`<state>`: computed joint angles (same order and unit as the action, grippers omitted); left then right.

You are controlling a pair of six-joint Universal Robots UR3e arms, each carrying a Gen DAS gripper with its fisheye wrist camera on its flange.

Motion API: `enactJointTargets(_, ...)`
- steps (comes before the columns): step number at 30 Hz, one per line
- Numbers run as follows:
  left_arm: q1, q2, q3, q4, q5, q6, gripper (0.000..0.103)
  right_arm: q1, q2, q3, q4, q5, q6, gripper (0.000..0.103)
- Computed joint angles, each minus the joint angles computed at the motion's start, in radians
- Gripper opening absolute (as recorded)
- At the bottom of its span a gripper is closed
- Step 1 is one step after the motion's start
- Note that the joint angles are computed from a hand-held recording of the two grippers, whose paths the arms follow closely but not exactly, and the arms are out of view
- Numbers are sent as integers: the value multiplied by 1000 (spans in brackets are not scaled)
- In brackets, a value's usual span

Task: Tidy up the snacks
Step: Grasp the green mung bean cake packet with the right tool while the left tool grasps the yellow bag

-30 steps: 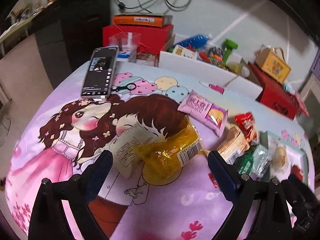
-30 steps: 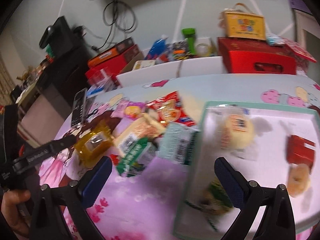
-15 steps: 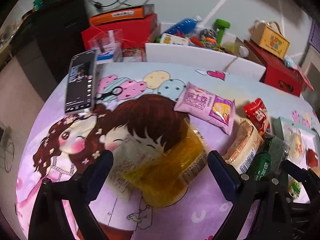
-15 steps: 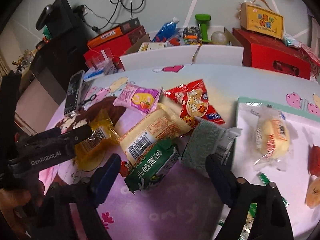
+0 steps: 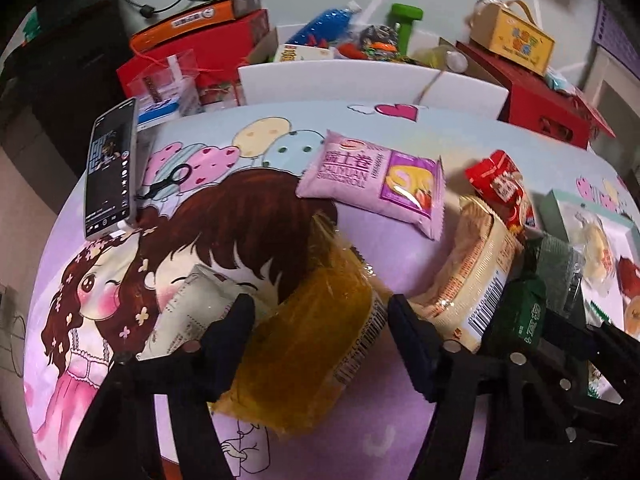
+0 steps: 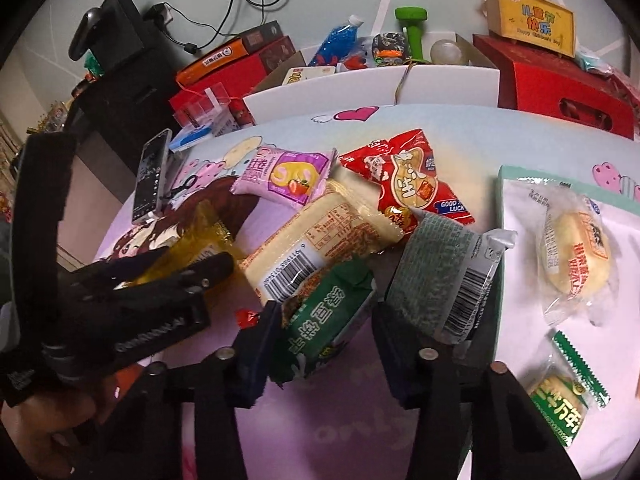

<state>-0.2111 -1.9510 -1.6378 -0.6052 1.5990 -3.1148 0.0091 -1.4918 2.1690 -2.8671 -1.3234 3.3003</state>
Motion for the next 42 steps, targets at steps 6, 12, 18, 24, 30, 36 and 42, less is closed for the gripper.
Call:
enactJointTargets(6,-32,-19,29,-41,55,24,64,-14,-25,17,14,16,-4,42)
enactJointTargets(12,-52,-18,45,-63,78,24,58,-19,-15,13,27,28,-7,42)
enactJointTargets(18,-51,-9,49,-73,75,5,55,-19,-4,11,21,34,-6,41)
enactJointTargets(24,-58,-3,52,-84,82,-4,54,-35,12,32,-22,66,-1,41)
enactJointTargets(30,-73,14,51,-85,108,-11,54,-52,-15,58,-35,80,-4,32)
enactJointTargets(36,-74,35,47,-88,114,-25,54,-72,-60,77,-11,88,-18,27)
enactJointTargets(42,-83,57,46,-88,130,-36,54,-97,-148,108,14,109,-30,27)
